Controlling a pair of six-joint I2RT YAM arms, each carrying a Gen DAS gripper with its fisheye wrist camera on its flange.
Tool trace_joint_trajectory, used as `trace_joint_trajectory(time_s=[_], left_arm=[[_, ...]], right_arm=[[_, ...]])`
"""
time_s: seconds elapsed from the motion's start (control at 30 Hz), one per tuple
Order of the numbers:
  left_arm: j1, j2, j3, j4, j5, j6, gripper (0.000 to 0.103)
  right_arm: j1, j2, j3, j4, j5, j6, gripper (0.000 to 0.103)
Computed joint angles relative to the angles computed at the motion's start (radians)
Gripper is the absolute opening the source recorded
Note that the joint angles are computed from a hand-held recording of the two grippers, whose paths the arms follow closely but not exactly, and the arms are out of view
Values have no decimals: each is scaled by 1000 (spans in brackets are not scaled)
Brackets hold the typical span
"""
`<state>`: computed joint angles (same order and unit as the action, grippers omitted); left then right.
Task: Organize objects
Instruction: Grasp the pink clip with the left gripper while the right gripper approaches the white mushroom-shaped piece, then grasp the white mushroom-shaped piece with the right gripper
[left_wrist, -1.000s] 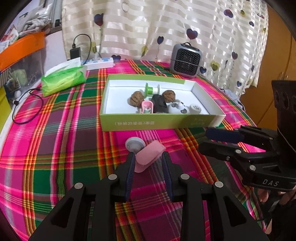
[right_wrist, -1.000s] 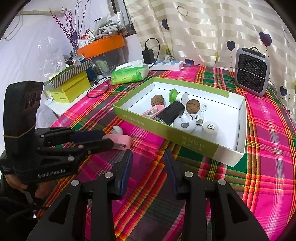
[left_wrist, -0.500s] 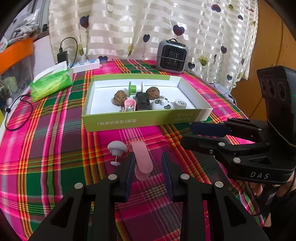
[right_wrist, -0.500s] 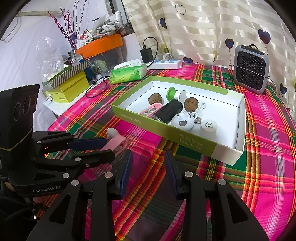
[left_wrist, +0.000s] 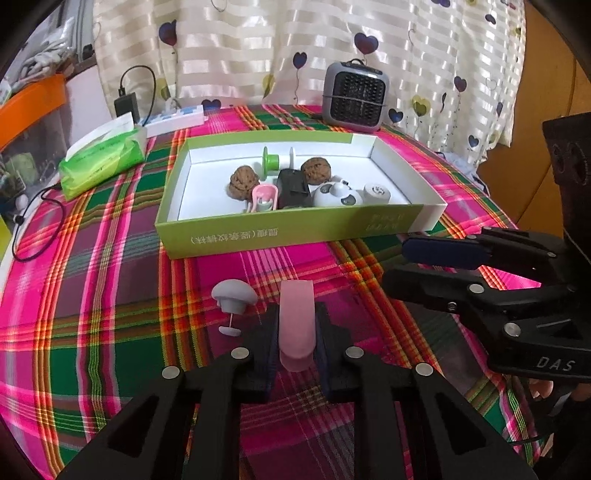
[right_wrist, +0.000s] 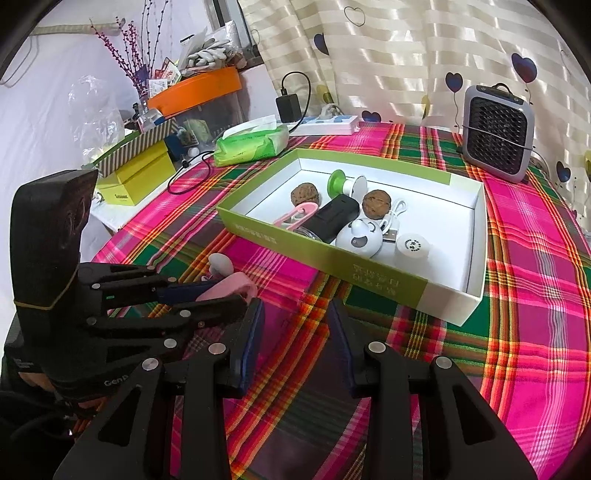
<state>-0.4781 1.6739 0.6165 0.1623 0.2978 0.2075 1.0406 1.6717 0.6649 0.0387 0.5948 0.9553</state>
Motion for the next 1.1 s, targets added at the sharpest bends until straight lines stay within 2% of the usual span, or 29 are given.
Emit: trace_joint_trajectory(time_s=[0.23,0.47,1.1], left_arm=[[48,-62,-36,17,45,-5,16],[127,-96,-42,19,75,-6,16],[282,-17,4,23,140,25,16]], right_arm=[[-4,5,8,-4,-9,-7,37],[-17,67,76,2,-54,-52,37],[-108,254,298,10,-200,-170,37]])
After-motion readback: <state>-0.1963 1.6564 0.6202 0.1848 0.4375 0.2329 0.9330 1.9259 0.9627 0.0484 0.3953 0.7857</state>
